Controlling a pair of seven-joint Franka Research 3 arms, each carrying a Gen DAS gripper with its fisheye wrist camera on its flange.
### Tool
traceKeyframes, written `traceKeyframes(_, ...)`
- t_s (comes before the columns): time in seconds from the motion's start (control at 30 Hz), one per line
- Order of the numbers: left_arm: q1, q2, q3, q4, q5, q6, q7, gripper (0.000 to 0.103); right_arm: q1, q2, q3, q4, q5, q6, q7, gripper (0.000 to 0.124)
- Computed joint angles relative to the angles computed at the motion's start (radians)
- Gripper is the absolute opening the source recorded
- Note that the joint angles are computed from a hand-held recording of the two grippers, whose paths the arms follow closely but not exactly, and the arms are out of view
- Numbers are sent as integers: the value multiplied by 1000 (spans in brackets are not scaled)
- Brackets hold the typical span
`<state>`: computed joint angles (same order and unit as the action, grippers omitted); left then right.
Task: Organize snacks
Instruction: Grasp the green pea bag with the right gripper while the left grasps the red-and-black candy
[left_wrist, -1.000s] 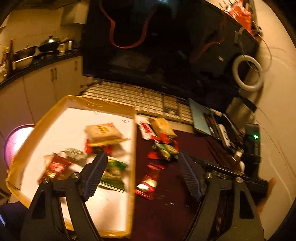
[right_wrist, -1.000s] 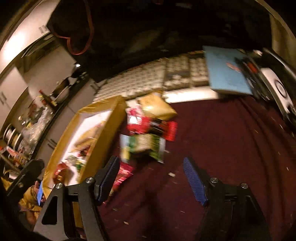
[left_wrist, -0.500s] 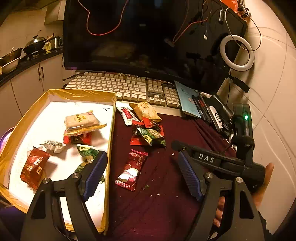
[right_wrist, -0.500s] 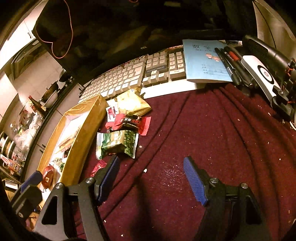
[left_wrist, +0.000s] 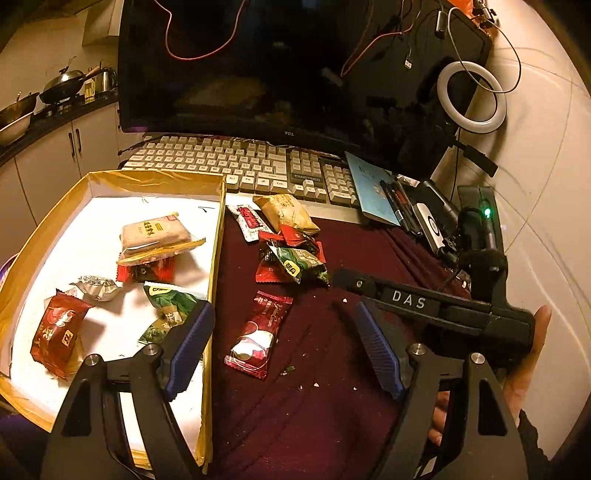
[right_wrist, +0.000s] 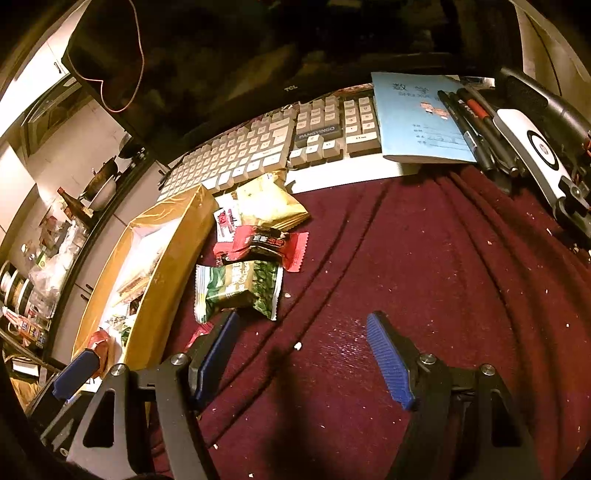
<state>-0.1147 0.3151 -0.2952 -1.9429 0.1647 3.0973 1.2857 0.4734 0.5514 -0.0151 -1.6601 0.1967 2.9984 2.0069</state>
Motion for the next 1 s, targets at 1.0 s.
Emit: traceKeyframes(1.0, 147, 6, -115, 15, -242, -30, 129, 78, -2, 254, 22, 524, -63, -444, -73, 52)
